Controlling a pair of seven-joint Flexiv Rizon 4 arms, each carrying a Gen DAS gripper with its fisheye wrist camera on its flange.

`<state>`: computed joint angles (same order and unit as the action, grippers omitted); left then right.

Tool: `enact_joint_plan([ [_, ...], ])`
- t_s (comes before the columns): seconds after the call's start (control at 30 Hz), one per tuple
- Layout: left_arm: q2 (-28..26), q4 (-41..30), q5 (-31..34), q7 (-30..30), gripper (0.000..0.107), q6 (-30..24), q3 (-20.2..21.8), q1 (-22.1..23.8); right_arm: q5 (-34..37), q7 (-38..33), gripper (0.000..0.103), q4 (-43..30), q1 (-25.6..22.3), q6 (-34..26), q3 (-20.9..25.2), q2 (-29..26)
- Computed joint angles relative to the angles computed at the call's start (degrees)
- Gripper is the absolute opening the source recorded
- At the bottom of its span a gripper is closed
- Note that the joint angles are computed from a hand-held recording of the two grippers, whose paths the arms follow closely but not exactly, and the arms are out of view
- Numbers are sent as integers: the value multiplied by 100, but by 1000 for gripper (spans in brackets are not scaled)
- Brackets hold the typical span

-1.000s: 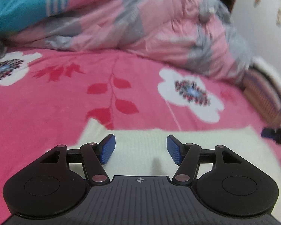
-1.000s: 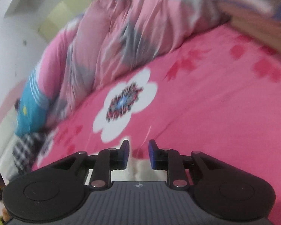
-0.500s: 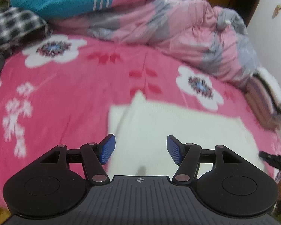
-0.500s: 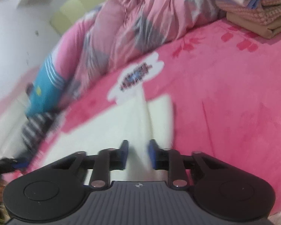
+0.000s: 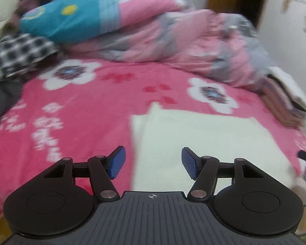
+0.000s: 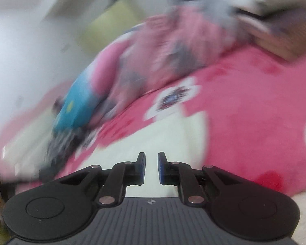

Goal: Fold clothes

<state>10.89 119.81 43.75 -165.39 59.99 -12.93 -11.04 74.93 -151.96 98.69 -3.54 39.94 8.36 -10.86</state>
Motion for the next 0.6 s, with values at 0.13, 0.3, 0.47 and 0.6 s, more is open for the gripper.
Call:
enact_joint_plan([
  [0.13, -933, -295, -129, 554, 60, 130, -12, -204, -837, -483, 12, 486, 641, 1438, 145, 81],
  [0.3, -1249, -307, -486, 831, 58, 205, 357, -486, -1142, 41, 12, 521, 463, 1638, 310, 178],
  [0.47, -1057, -243, -496, 864, 58, 93, 612, -694, -1224, -553, 13, 730, 562, 1092, 62, 444],
  [0.6, -723, -305, -540, 1080, 55, -727, 572, -715, -2422, 327, 13, 1047, 1031, 2410, 290, 87],
])
